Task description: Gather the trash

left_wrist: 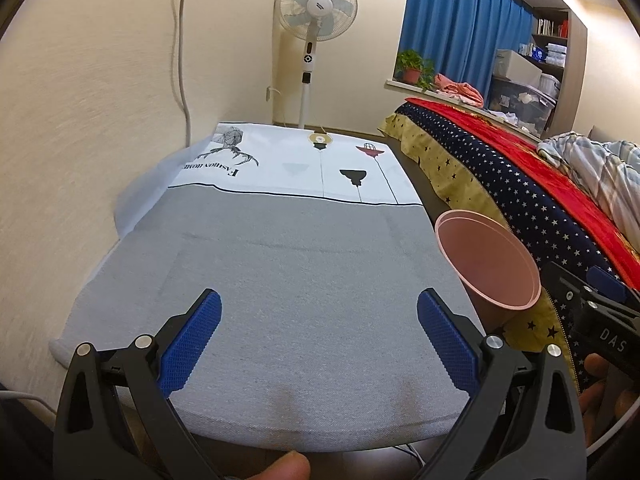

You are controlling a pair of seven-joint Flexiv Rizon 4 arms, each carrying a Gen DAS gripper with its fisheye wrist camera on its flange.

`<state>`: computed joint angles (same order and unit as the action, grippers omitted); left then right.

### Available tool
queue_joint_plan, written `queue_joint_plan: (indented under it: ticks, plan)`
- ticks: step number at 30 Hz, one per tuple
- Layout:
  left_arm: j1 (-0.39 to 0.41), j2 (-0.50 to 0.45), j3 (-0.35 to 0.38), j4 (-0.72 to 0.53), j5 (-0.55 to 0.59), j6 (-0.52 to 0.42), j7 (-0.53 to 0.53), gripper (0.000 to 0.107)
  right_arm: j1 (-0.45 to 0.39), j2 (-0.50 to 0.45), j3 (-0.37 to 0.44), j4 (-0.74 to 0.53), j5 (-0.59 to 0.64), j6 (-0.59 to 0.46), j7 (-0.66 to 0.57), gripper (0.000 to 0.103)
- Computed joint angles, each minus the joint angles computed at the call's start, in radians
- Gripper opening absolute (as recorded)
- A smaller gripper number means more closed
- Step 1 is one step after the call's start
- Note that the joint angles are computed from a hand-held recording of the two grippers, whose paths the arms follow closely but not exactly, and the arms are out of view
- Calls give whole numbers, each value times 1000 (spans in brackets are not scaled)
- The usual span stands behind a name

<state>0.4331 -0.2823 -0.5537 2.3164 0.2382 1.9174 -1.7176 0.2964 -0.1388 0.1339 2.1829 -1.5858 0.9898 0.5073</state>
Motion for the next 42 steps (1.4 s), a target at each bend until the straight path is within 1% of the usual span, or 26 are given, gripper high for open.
queue_joint_plan:
  ticks: [7,14,33,38,42]
  plan:
    - [-2,-5,-2,-5,-3,-4,3,95,1,-1,0,0,-4,-4,4,98]
    - [-16,-6,12,-5,-8,-1,6,95,1,1,1,1,-1,-8,0,98]
    - [-4,-7,-1,-4,-7,-4,6,95,6,3,3,0,5,-19,-7,98]
    - [-13,-6,9,-2,-7,0,3,95,6,3,3,0,6,-19,-8,98]
    - [-38,-8,33,-1,-8,7,1,95,6,3,3,0,5,-18,-8,98]
